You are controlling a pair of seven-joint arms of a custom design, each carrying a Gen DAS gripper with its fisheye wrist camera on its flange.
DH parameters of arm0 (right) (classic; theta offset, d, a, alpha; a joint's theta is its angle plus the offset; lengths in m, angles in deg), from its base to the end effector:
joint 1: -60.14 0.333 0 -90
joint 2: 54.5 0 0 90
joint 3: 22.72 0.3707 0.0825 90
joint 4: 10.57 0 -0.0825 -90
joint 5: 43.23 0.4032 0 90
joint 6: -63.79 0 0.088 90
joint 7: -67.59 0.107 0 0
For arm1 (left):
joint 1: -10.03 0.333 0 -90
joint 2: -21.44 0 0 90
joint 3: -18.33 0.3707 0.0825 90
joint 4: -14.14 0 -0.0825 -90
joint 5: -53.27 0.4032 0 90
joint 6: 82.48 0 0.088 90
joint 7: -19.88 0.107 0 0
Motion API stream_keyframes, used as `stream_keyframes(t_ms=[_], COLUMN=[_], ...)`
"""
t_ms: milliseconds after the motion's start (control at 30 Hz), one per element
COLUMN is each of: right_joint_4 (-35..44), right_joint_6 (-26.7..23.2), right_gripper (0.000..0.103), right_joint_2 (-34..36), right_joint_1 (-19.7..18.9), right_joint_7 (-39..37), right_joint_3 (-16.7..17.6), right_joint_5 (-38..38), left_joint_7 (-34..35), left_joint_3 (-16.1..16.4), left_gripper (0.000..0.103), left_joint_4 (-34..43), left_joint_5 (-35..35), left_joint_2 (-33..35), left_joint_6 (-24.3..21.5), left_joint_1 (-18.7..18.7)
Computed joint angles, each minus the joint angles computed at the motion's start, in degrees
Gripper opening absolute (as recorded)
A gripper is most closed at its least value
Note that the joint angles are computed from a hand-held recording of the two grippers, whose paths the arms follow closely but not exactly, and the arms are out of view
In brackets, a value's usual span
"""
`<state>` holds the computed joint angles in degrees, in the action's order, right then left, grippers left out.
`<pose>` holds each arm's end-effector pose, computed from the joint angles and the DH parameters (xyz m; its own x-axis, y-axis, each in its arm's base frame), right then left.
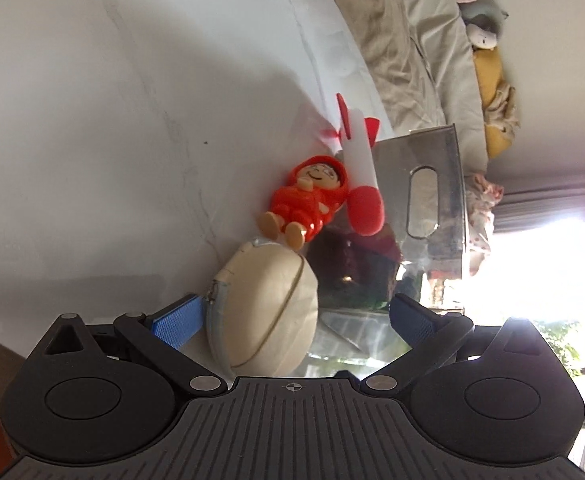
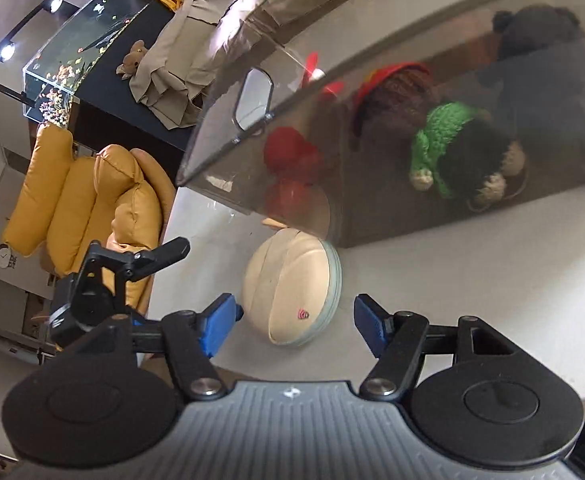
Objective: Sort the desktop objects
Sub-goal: 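Carry the knitted doll into the clear box and open the right tool, then grasp the beige round cushion by its rim with the right tool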
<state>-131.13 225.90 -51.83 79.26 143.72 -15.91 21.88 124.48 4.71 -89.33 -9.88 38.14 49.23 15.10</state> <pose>0.5617 0.2207 0.4947 -0.0637 -0.7111 -0.7002 -0.8462 0.4105 -0.3398 0.6800 -0.1059 0.4623 0.1508 -0.5592 0.8152 -0.9392 -0.3383 -0.0583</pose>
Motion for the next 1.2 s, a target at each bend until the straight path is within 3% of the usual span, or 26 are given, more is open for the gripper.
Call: stream_keyframes(t_ms=[133, 200, 300, 433, 500, 700, 767, 800, 833, 867, 1100, 1200], right_joint_4=[2.1, 2.2, 1.8, 1.6, 1.6, 0.8, 0.7, 0.6, 0.6, 0.7, 1.2, 0.6], right_joint_6=[3.0, 2.9, 2.6, 2.5, 1.8, 1.8, 2.4, 2.8, 3.3, 3.7, 5.7, 3.9], right_gripper=[0.056, 0.051, 0.044, 0.047, 0.052, 0.052, 0.052, 0.053, 0.055, 0.056, 0.071, 0.073], right_joint_2=[3.8, 4.7, 5.7, 5.8, 6.0, 5.4, 5.3, 5.2, 5.2, 5.1, 4.4, 3.8], right_joint_1=[1.5, 1.0, 2.3, -0.5, -0.8, -1.0, -1.0, -1.0, -1.2, -1.6, -0.7, -0.2], right_joint_7=[13.1, 14.7, 23.6, 18.8, 18.4, 14.6, 12.7, 11.2, 8.8, 5.5, -11.5, -7.5], right_joint_3=[-0.7, -0.2, -1.5, 1.5, 1.5, 2.0, 2.4, 2.7, 3.2, 3.9, 4.5, 2.5], right_joint_5=[-16.9, -18.6, -29.0, -21.8, -20.8, -17.7, -15.7, -14.1, -11.3, -7.3, 16.9, 15.7], left_joint_7=[-0.3, -0.6, 0.1, 0.2, 0.6, 2.1, 0.6, -0.5, -1.8, -3.3, -3.7, -4.8], left_joint_3=[-0.1, -0.2, -0.8, -1.4, -1.6, -2.0, -1.2, -0.8, -0.3, 0.1, -0.4, -0.1], left_gripper=[0.103, 0.103, 0.103, 0.103, 0.103, 0.102, 0.093, 0.08, 0.06, 0.05, 0.041, 0.04], left_joint_4=[0.7, 1.1, 1.7, 2.6, 2.7, 0.9, 0.5, 0.4, 0.3, 0.0, -2.0, -1.6], left_joint_5=[0.3, 1.1, 0.5, 0.5, 1.6, -0.1, 2.6, 4.9, 7.4, 9.5, 0.5, -1.2], left_joint_2=[0.9, 1.4, 2.3, 3.6, 3.5, 2.2, 1.6, 1.2, 0.9, 0.5, -0.2, -0.3], left_joint_6=[-0.5, -0.3, -0.4, 0.2, 1.3, 1.9, 2.3, 2.8, 3.3, 3.7, 0.8, -0.7], left_joint_1=[0.1, -0.1, 0.2, -0.2, -0.6, 0.0, -0.8, -1.3, -1.8, -2.1, 1.0, 1.1])
